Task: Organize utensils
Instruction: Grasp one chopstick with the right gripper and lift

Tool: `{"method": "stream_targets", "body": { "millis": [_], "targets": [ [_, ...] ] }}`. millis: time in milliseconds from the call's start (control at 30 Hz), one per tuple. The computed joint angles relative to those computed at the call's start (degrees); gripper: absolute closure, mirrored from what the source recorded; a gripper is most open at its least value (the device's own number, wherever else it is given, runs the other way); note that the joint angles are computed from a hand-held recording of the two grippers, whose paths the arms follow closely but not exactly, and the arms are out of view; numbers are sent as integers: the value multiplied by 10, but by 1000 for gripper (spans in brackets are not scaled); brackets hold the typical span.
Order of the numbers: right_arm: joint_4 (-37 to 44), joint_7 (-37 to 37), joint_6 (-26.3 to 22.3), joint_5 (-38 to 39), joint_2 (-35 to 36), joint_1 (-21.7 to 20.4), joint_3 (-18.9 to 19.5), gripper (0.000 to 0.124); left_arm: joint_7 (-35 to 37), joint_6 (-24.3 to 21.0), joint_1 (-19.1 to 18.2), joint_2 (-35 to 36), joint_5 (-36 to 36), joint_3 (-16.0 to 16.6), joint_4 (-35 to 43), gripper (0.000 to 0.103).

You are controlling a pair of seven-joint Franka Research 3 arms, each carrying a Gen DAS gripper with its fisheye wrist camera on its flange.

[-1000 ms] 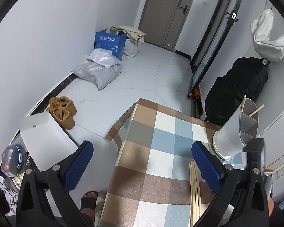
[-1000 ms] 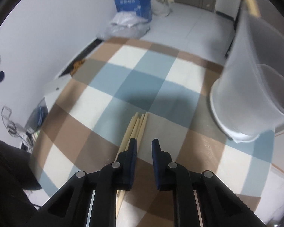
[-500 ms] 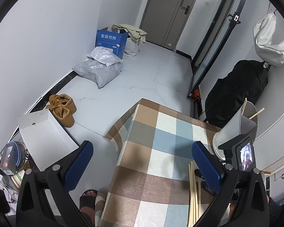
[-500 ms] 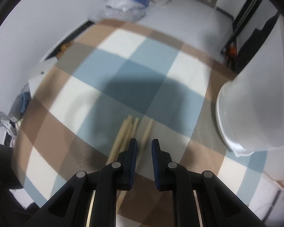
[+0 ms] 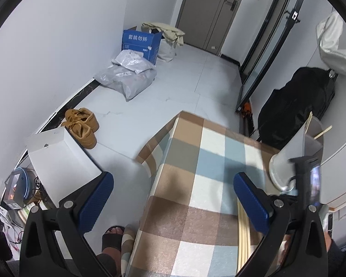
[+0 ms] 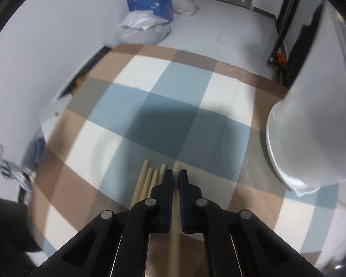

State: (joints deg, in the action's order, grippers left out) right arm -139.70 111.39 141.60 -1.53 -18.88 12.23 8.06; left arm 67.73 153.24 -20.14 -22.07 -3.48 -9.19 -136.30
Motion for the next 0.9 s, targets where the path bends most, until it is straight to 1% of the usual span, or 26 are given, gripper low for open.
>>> {"method": "stream_targets", "body": {
  "millis": [100,133,233,300,400,467,533,600,700,800,900],
  "targets": [
    [-34,-1,40,20,-42,2,-7,120,7,-18,-2,10,5,-4,6,2],
    [-42,2,46,23,-55,0,-4,120,10,-25,-3,12,6,-5,8,2],
    [-83,-1,79,52,-121,0,-11,120,34,-60,-16,30,-1,-8,24,2],
    [-107,-2,99,74,-161,-3,-16,120,53,-75,-21,37,-9,-10,29,2],
    [-155,-6,131,123,-229,-3,-35,120,92,-115,-36,60,-30,-16,48,2],
    [-181,-10,153,157,-263,-1,-49,120,101,-140,-37,71,-37,-24,57,2],
    [-193,-10,170,177,-275,-8,-51,120,106,-162,-37,80,-47,-30,65,2],
    [-216,-15,183,193,-302,-15,-56,120,107,-176,-36,88,-53,-37,70,2],
    [-235,-18,191,206,-328,-26,-56,120,99,-189,-32,96,-31,-50,79,2],
    [-251,-20,208,215,-348,-33,-54,120,98,-206,-33,103,-23,-55,87,2],
    [-259,-24,207,215,-366,-40,-49,120,91,-215,-31,106,-3,-62,88,2]
  ]
}}
